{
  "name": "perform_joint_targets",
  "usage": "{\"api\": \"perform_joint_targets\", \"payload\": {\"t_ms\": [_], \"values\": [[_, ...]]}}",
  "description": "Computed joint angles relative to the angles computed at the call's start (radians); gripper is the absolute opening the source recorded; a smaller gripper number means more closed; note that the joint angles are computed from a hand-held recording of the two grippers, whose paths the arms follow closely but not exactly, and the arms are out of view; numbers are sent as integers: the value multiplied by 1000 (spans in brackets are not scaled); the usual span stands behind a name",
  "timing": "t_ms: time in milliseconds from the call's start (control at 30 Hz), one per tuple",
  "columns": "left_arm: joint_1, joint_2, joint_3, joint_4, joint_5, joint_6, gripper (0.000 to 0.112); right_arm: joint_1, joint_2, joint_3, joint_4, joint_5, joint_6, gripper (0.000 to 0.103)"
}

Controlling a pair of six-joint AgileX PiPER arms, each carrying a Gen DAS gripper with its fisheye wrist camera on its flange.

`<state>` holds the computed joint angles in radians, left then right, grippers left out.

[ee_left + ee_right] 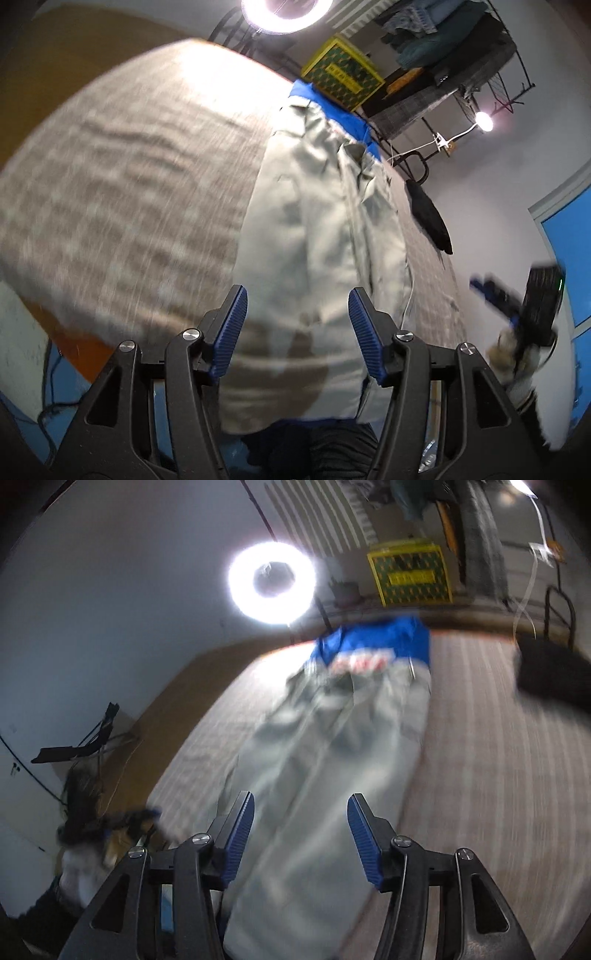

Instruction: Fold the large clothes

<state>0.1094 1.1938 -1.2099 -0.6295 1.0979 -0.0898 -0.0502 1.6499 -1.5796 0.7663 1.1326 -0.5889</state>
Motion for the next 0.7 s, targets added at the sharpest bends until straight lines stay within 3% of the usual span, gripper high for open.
{"api": "perform_joint_targets", "payload": {"t_ms": [133,300,467,533,700], "values": [[104,-27,139,-153,59,131,59,-109,-146,321,76,39,-135,56],[158,-12,247,-222,83,203,62,-194,-178,555,158,76,-253,58],[151,5,279,-255,77,248,63,-181,-149,661,199,63,-337,61],[154,35,296,-315,102,303,73,-168,-123,678,227,47,-361,61],[147,81,330,-378,104,362,75,-167,-36,706,331,64,-435,61]]}}
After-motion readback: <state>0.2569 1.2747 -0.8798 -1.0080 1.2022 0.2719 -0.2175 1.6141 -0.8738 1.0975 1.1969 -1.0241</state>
